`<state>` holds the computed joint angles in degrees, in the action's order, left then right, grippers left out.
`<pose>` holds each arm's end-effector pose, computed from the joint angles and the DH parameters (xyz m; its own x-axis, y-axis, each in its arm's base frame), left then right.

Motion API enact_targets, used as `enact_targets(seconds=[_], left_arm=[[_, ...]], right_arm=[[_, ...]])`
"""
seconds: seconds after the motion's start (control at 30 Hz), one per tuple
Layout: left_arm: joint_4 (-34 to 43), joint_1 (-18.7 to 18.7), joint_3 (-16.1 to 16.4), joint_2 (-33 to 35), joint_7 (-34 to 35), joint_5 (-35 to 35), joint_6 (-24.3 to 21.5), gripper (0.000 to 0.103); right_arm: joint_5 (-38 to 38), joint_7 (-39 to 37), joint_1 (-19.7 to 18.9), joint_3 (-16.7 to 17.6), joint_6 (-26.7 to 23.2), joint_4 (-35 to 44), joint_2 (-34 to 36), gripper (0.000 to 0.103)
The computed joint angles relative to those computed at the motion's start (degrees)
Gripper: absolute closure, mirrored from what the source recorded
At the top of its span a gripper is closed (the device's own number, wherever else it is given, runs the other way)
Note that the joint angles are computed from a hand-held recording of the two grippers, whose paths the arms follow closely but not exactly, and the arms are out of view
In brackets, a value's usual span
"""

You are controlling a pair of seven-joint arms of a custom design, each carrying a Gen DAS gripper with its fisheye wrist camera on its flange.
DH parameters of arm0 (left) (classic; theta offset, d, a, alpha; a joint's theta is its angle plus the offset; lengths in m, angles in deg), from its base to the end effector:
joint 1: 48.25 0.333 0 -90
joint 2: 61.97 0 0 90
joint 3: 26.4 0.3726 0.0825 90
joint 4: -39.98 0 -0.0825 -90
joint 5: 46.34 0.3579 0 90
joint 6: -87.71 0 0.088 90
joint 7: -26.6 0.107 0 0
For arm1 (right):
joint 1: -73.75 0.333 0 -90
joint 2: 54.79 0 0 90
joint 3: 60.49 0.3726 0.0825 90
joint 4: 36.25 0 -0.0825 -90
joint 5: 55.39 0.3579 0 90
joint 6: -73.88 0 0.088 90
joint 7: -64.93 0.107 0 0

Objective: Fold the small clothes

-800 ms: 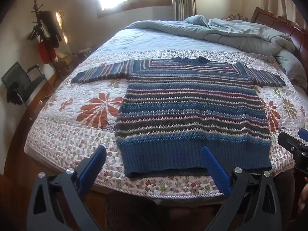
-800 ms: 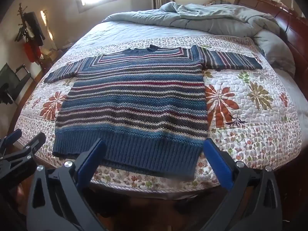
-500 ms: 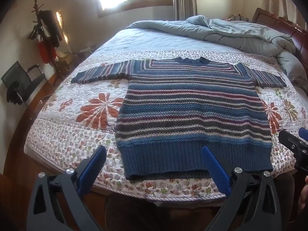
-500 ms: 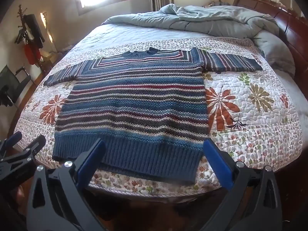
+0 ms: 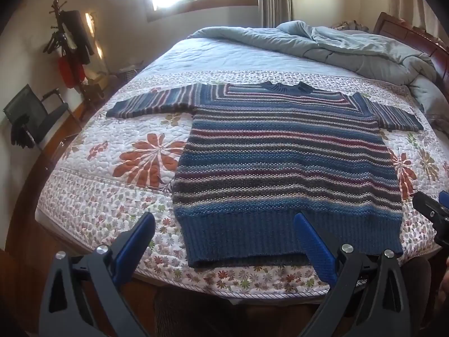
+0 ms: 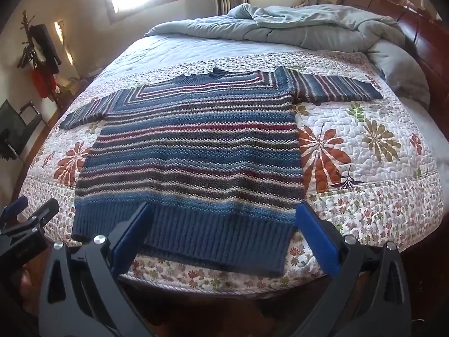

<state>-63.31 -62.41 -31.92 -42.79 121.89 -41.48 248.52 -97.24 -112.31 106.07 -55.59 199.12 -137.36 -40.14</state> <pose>0.6435 -0.2248 0.5068 -0.4385 -0.8935 -0.0971 -0.6798 0.4004 -0.6145 0.5282 0.3635 0.5087 -0.5370 -0.8407 -0.0694 -0.6625 0.4712 -0.5822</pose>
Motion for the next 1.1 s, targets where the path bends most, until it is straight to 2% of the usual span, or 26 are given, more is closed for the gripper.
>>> enact_targets(seconds=[1.1], left_arm=[[0.3,-1.1,1.0,0.5,-2.1,2.6,-0.2,0.004]], right_arm=[[0.3,0.1,-0.4,-0.2,1.6,-1.5,0.0,0.003]])
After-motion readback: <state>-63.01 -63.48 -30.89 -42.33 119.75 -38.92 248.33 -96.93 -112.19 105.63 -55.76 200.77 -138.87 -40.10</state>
